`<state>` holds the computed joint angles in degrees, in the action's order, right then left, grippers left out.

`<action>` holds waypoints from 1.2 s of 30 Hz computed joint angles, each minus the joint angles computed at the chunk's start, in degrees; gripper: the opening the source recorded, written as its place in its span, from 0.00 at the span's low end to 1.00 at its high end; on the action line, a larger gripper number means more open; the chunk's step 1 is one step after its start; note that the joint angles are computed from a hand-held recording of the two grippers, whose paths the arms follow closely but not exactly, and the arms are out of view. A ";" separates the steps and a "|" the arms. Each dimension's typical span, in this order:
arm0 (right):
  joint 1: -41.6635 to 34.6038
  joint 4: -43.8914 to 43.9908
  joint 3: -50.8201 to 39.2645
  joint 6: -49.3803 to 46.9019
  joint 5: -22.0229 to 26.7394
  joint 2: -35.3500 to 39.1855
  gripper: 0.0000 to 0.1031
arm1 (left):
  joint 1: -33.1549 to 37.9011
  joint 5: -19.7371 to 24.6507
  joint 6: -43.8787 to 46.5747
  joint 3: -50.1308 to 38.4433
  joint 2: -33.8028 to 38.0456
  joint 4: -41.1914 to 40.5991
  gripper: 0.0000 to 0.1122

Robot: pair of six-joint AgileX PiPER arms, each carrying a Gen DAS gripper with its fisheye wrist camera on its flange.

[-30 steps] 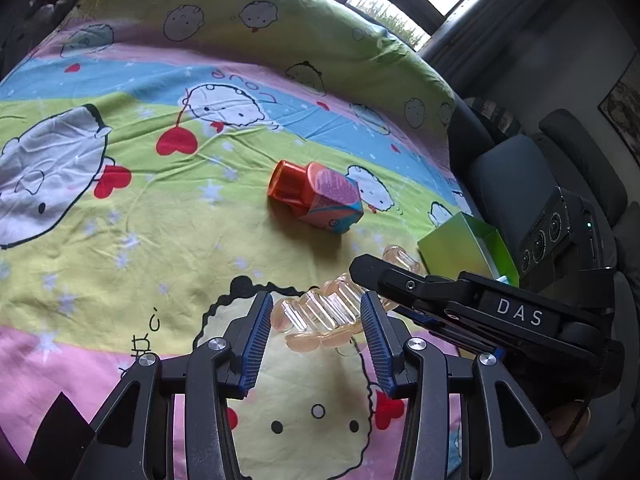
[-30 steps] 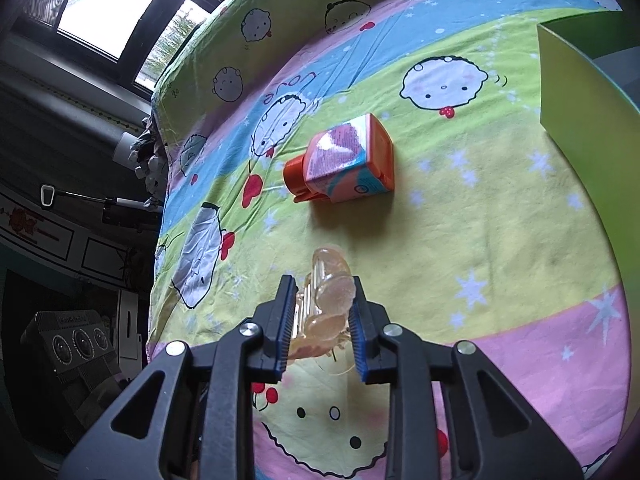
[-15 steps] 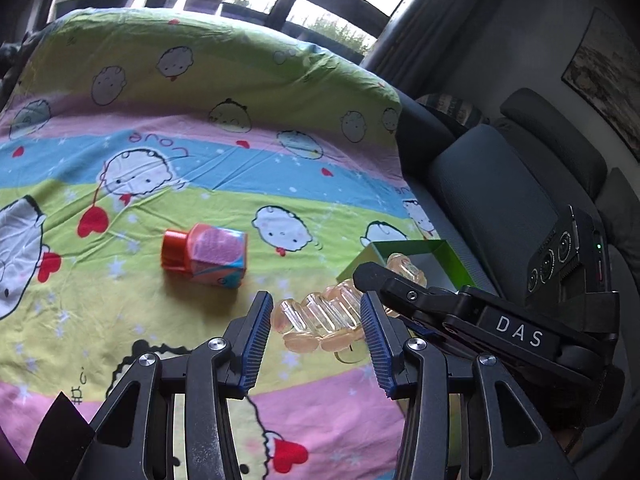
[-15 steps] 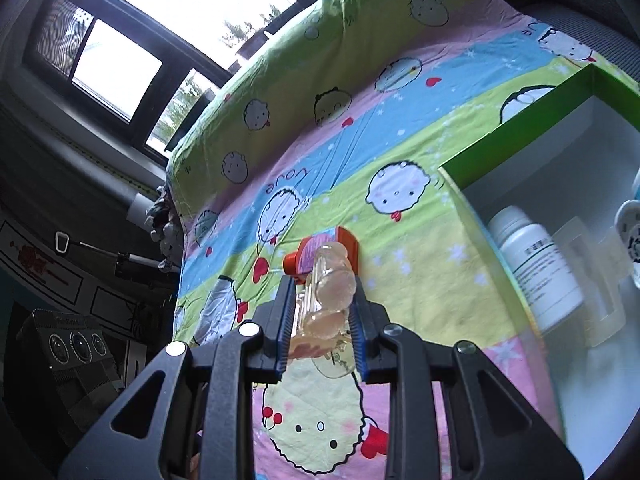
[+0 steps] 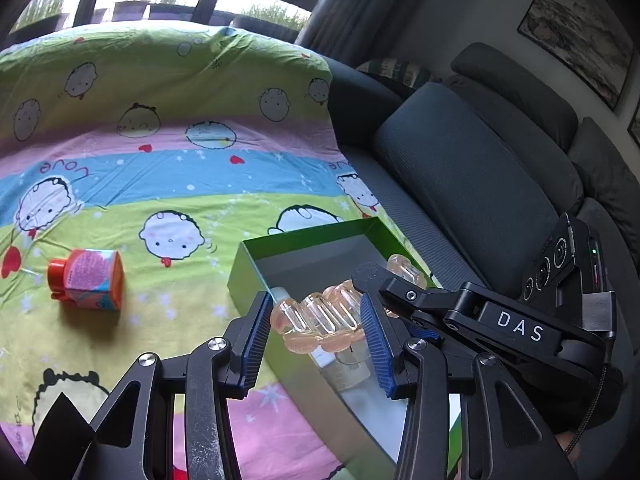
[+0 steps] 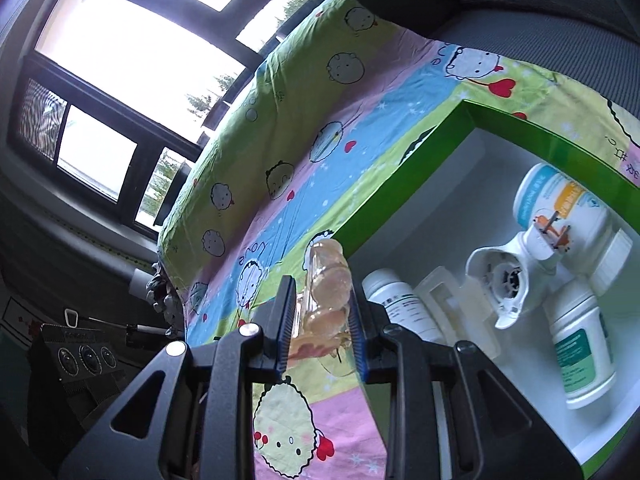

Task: Organize rigid objects

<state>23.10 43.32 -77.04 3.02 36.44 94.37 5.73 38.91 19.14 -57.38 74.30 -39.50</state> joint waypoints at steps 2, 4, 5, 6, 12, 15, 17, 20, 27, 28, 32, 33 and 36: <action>-1.01 -0.12 0.75 0.47 0.07 -0.39 0.26 | -1.90 -0.51 -1.55 -0.88 1.43 1.24 0.41; -2.21 0.09 1.43 0.54 0.57 -0.55 0.26 | -3.64 -1.02 -3.08 -1.52 2.52 2.59 0.41; -2.76 0.00 1.64 0.81 1.02 -0.53 0.26 | -4.39 -1.16 -3.68 -1.74 3.02 3.08 0.41; -3.06 -0.88 1.61 1.71 1.60 -0.43 0.26 | -4.94 -1.04 -4.04 -1.94 3.45 3.22 0.41; -5.34 -5.30 1.51 3.96 4.91 -0.47 0.28 | -8.13 -1.15 -5.18 -1.74 5.04 2.71 0.41; -6.54 -6.18 1.70 4.89 5.69 0.18 0.28 | -9.16 -0.59 -5.39 -2.07 5.92 1.67 0.41; -6.76 -8.21 1.98 7.08 5.65 0.06 0.28 | -9.72 -0.14 -5.69 -2.31 6.53 0.92 0.41; -7.51 -8.31 2.11 6.70 6.42 0.27 0.28 | -11.85 -0.86 -8.75 -2.73 6.93 4.64 0.41; -7.24 -11.00 0.92 8.14 8.05 1.03 0.28 | -13.46 -0.70 -12.15 -2.73 6.76 8.20 0.41; -7.03 -11.83 0.68 8.64 8.16 1.05 0.28 | -13.76 -0.65 -12.72 -2.75 6.74 8.91 0.41; -6.53 -13.46 0.06 9.54 8.28 1.40 0.27 | -14.43 -0.79 -14.08 -2.48 6.58 10.18 0.41; -6.62 -13.38 0.03 9.43 8.44 1.43 0.27 | -14.44 -0.60 -14.18 -2.47 6.58 10.14 0.41; -7.05 -12.61 0.07 9.16 8.59 1.63 0.27 | -14.74 -0.22 -14.57 -2.73 6.65 10.83 0.41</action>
